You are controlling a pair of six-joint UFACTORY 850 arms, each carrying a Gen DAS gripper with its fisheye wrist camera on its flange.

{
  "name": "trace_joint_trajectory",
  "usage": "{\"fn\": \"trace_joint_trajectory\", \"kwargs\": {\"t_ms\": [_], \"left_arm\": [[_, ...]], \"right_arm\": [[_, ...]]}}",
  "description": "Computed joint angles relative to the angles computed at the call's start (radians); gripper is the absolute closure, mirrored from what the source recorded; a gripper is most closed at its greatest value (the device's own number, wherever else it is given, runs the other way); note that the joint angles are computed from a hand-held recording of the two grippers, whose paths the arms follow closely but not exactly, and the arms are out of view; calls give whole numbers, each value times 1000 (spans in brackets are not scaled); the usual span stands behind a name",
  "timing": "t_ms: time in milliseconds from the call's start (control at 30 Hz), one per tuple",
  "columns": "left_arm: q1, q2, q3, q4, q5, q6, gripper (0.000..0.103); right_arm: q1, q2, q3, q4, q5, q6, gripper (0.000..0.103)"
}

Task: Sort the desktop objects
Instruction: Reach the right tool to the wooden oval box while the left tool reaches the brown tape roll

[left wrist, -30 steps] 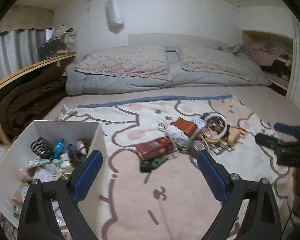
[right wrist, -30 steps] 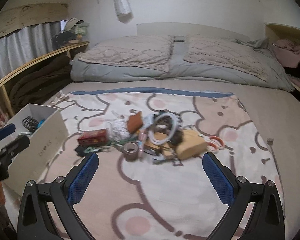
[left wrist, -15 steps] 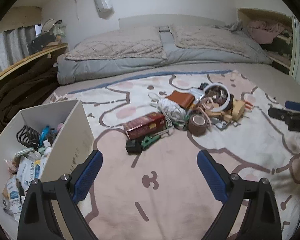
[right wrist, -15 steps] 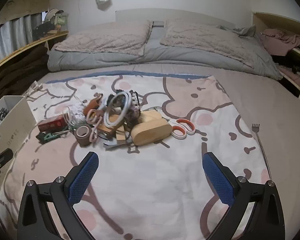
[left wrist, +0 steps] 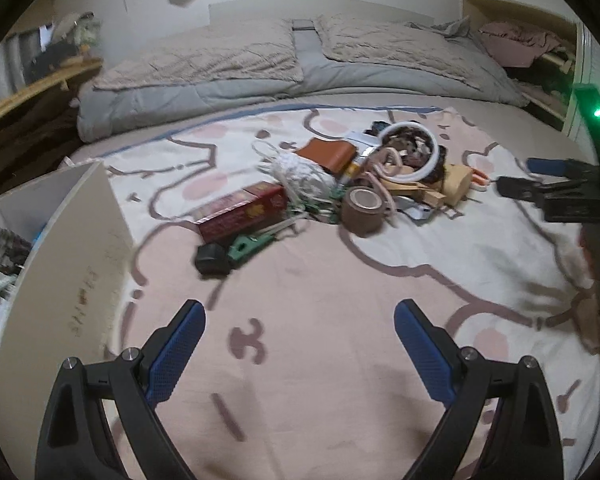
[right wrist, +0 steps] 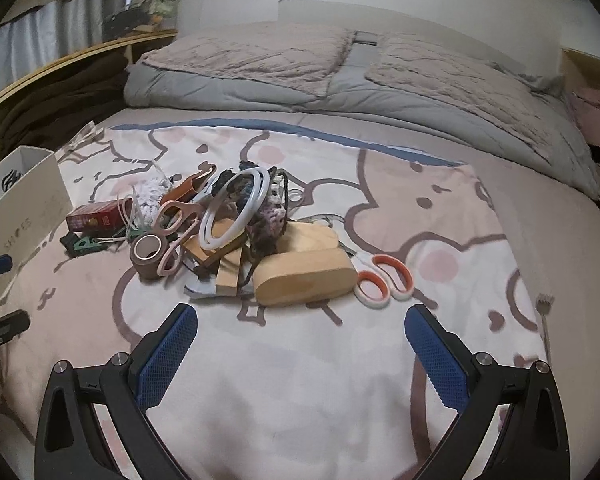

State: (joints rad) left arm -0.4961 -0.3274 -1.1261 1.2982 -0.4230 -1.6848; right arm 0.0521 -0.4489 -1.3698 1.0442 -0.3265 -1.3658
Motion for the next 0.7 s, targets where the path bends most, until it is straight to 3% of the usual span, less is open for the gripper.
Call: {"fn": "trace_joint_trajectory", "kwargs": {"t_ms": [167,267,500,700], "left_arm": [[21,-2,-18,-127,104,104,7],[25,6,-16,-131,131,106,7],[26,-3,-46,-318,155,298,7],[6,-50,-99,-288,131,325,7]], "right_arm": [[6,-69,-69,-42,-31,-12,0],[6,-103,-109,-78,-54,-4,0],[-3,-157,-167,-30,-85,-94,0],[-16,-209,-222,38,-186,-176,0]]}}
